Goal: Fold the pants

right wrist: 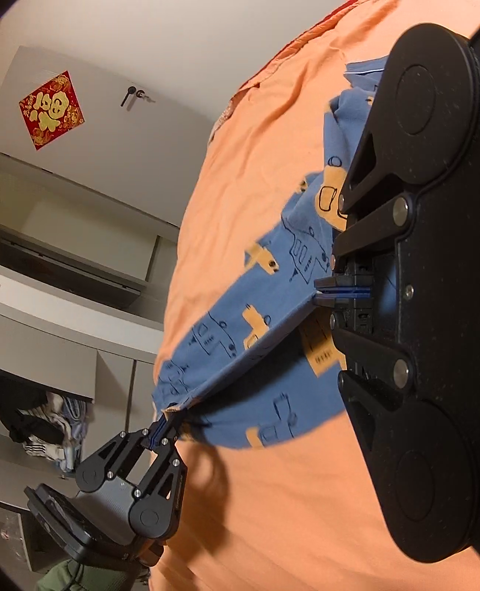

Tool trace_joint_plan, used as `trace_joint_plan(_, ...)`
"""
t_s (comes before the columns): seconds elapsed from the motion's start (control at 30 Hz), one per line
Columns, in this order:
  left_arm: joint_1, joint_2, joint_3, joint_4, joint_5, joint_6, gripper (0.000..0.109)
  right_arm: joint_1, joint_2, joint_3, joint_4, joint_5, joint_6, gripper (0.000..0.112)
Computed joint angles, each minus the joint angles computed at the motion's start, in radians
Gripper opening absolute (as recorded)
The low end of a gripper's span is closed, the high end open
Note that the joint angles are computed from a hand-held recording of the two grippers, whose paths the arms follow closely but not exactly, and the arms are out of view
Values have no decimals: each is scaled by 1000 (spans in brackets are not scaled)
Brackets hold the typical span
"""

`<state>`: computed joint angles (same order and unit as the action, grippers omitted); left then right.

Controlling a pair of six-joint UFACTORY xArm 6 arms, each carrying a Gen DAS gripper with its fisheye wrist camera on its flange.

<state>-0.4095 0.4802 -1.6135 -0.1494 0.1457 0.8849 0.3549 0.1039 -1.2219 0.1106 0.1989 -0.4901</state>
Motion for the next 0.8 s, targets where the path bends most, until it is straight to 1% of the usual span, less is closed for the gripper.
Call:
trace_joint_plan(0.03,3,-7,15,2,-13,21,0,0,-3,9,-8,-5,4,0)
trace_joint_plan(0.2,3,-19,54,-1,-32,74,0,12,-14,42,-155,-21,123,0)
trace_joint_plan(0.27,0,-25,66,-52,-38,139,0,14,-17,56,-210,-27,168,0)
trace_joint_plan(0.37,-1,-40,91,-109,-25,203,0,14,-33,83,-242,-37,186,0)
trace_joint_plan(0.5,4,-52,125,-77,-30,190,0,21,-49,111,-219,-39,154,0)
trace_joint_plan(0.6,9,-43,118,-36,-17,162,0,19,-47,122,-313,-45,191,0)
trace_joint_plan(0.67,10,-38,112,11,-7,130,1,17,-37,120,-330,-33,192,0)
trace_joint_plan(0.73,13,-33,92,35,24,95,1,15,-32,122,-333,-33,193,0)
trace_joint_plan(0.77,14,-30,75,40,55,69,2,13,-30,124,-351,-35,195,0)
trace_joint_plan(0.8,14,-33,61,48,94,29,6,13,-27,122,-368,-28,198,0)
